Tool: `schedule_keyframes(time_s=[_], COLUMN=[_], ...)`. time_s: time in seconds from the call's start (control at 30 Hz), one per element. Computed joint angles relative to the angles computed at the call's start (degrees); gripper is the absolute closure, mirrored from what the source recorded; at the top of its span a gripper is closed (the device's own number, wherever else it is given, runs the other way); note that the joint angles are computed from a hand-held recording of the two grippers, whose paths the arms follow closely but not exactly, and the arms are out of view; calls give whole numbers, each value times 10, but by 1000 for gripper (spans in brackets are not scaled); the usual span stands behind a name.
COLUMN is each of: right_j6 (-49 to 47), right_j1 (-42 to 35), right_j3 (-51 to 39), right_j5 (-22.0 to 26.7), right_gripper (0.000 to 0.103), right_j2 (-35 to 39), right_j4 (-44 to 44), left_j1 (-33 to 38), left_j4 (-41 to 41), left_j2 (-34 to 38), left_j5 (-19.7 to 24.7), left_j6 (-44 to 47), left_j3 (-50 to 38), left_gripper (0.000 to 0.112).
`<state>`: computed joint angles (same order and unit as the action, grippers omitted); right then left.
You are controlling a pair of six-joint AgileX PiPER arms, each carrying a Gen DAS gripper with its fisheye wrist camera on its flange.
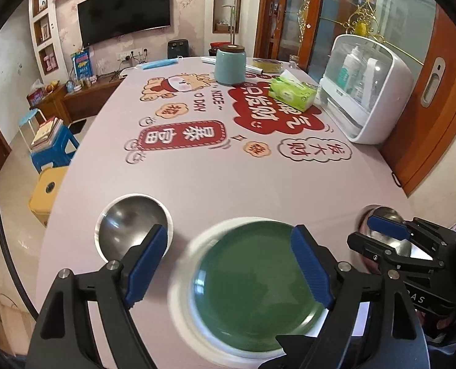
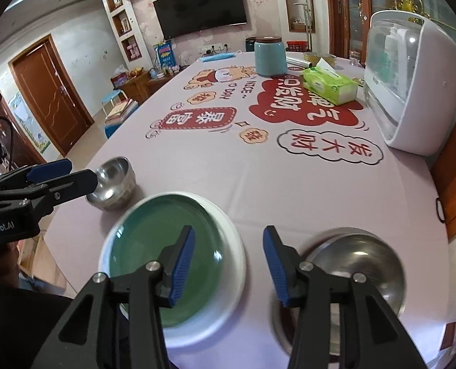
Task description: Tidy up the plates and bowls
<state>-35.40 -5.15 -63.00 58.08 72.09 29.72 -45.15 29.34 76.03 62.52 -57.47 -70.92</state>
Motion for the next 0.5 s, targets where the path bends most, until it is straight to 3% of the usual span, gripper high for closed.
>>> schedule_keyframes(time_s=[0.27,0.5], right_j6=[207,386], right_j1=[153,273], right_j3=[36,44], right_j5=[-102,-159], right_gripper=[52,52], right_j2=[-15,-6], right_j4=[-86,-187], left_j1=[123,263], left_j4=[-77,-196], left_j2=[-55,-90], left_j5=[-48,-85], left_j6=[176,374], left_j3=[49,91], left_gripper=[29,29])
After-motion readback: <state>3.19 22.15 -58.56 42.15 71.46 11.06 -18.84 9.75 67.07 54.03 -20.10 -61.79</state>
